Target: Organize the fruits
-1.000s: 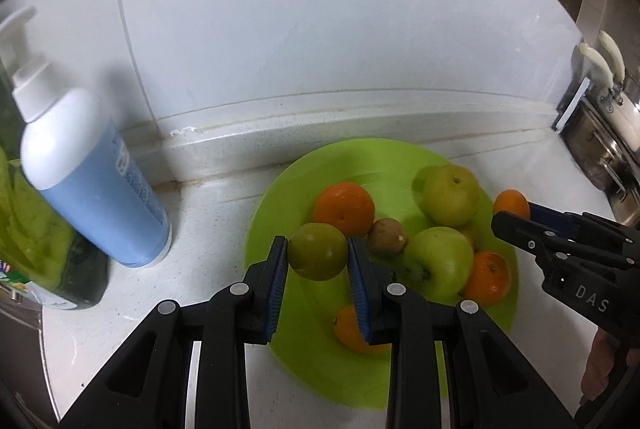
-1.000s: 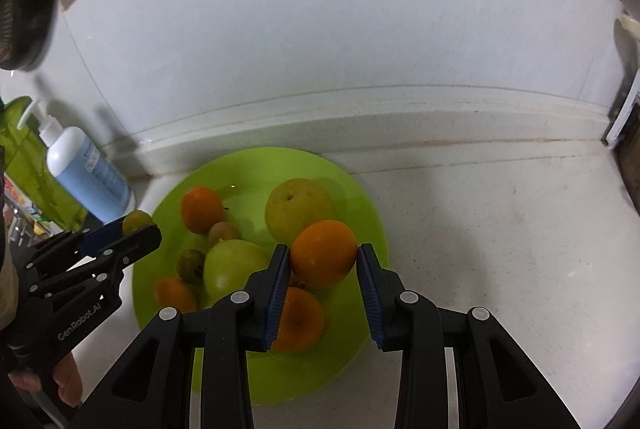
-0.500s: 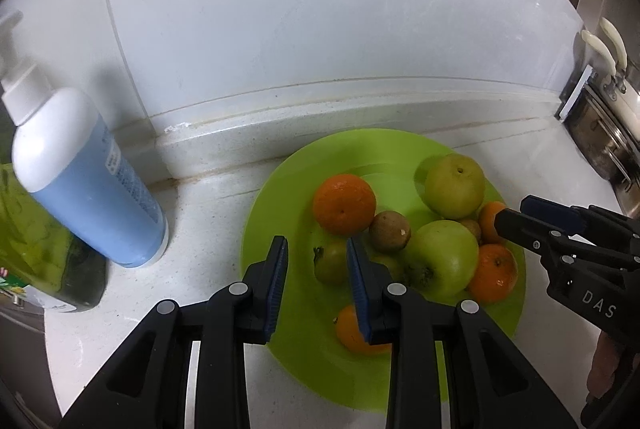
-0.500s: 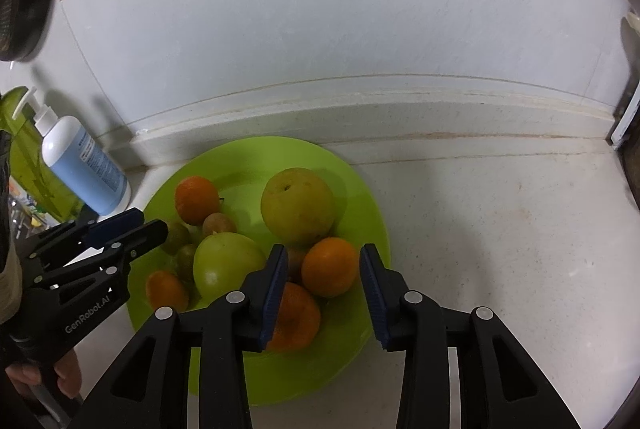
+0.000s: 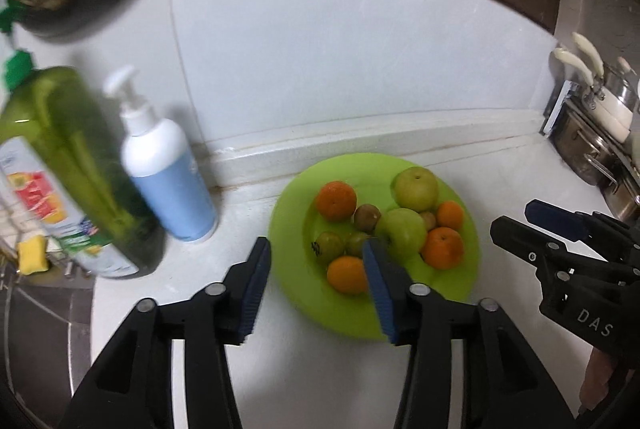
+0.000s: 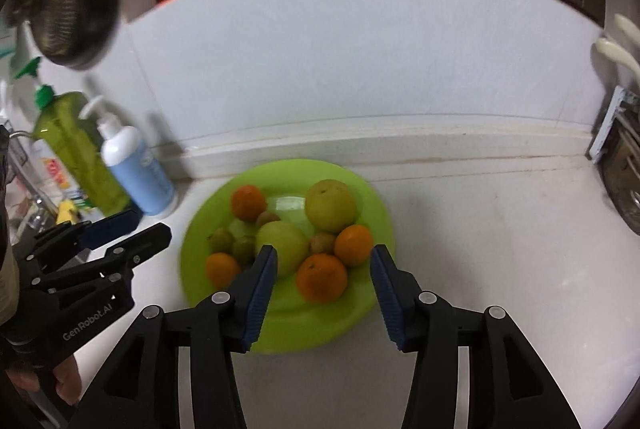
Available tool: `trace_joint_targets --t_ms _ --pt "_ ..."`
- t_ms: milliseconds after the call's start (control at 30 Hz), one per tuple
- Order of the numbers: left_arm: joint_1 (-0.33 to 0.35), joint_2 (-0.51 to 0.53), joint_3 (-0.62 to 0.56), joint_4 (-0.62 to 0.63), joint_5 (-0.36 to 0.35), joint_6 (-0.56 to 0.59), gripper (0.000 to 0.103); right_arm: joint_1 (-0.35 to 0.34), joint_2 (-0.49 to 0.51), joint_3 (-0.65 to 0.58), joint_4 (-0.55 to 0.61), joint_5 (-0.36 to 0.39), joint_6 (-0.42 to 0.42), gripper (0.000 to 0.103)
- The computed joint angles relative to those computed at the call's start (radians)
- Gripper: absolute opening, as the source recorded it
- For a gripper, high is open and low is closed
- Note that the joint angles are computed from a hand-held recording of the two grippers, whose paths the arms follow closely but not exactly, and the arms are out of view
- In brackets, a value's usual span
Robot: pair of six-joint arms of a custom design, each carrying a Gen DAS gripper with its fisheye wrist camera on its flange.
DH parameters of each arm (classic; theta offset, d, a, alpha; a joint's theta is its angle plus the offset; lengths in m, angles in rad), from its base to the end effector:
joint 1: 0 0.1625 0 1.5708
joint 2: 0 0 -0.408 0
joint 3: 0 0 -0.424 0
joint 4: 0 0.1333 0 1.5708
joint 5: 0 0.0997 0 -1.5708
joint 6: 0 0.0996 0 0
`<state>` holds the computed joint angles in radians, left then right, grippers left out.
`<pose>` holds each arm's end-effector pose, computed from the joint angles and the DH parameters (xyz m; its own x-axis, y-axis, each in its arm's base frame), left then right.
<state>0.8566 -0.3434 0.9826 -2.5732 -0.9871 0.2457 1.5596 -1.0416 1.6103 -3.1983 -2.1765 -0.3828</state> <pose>-0.4127 -0.7634 0.0047 -0.5870 0.5585 -0.5861 0.7784 0.5882 -0.2193 0.0689 -0.6843 0.3332 -0.7594 0.2859 0.5844 -0.2999 0.6432 -0.7045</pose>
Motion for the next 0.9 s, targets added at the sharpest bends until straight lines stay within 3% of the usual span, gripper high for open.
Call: trace_joint_targets --t_ms 200,500,900 --pt "-0.035 -0.156 0.248 -0.165 0.008 -0.001 0.065 0.048 -0.050 0.131 -0.166 -0.024 -0.038 0.060" --pt "-0.080 -0.309 0.500 -0.340 0.036 0.027 0.079 0.129 -0.101 0.298 -0.398 -0.107 -0.109 0.072" --pt "-0.187 -0.484 0.801 -0.501 0.120 -0.043 0.087 0.210 -0.210 0.488 -0.520 -0.142 -0.147 0.080"
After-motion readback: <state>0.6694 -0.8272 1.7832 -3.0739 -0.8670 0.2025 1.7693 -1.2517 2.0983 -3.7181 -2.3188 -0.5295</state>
